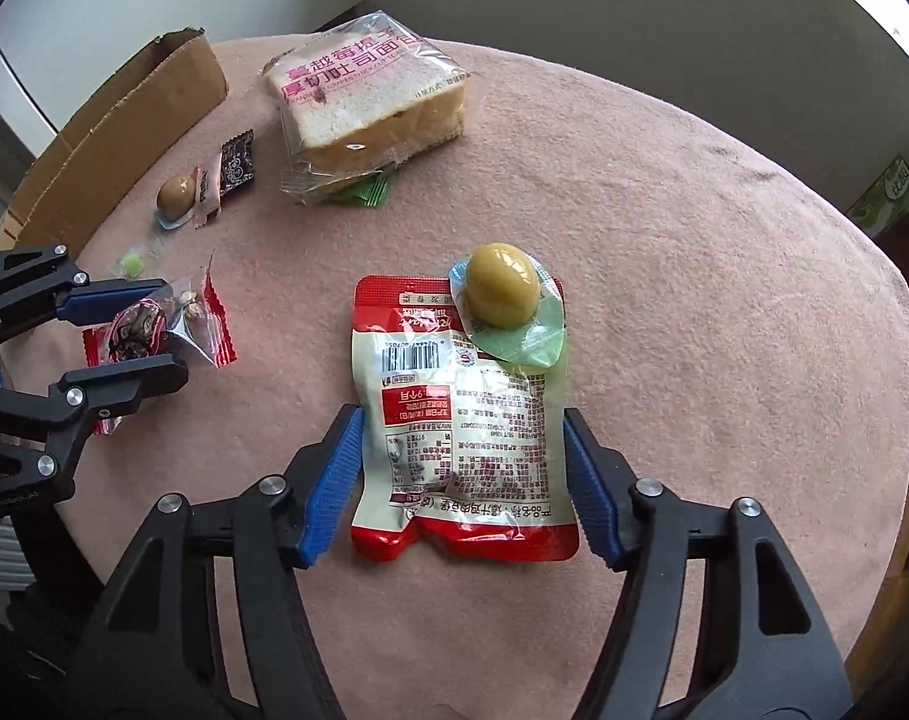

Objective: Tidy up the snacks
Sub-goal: 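Lift the red-and-white pouch with the right tool while the left tool holds the candy, then carry both snacks over the cardboard box and open both tools to drop them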

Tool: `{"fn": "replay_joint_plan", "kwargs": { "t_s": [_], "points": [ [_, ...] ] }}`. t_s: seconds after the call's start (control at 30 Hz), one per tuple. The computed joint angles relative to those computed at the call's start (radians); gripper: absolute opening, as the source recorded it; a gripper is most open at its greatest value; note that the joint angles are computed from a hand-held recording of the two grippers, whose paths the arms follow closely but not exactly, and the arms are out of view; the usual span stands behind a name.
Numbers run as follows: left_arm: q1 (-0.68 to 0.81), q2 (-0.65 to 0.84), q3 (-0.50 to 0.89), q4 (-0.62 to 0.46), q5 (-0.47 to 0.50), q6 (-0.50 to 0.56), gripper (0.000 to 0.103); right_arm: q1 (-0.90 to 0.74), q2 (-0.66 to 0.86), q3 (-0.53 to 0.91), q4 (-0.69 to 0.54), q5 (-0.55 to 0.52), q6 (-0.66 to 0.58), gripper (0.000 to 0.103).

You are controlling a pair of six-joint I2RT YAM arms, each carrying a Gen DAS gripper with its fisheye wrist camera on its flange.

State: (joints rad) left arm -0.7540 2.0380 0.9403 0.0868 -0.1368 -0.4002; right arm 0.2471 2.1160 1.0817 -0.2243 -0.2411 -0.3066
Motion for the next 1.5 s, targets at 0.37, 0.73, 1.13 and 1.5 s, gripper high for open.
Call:
{"fn": "replay_joint_plan", "kwargs": {
  "t_s": [0.37, 0.73, 1.13, 1.5],
  "points": [
    [-0.011, -0.074, -0.089, 0.054, -0.004, -0.019, 0.034, -0.151, -0.085, -0.082, -0.076, -0.305, 0.029, 0.057],
    [-0.016, -0.225, -0.214, 0.063, -0.019, -0.035, 0.034, -0.054, -0.161, -0.187, 0.026, -0.397, 0.179, 0.057],
    [-0.014, -0.416, -0.333, 0.008, -0.068, -0.049, 0.034, -0.108, -0.221, -0.142, -0.06, -0.478, 0.228, 0.057],
    [-0.022, -0.516, -0.39, -0.022, -0.107, -0.054, 0.034, 0.01, -0.195, -0.195, -0.018, -0.385, 0.212, 0.057]
  ]
}}
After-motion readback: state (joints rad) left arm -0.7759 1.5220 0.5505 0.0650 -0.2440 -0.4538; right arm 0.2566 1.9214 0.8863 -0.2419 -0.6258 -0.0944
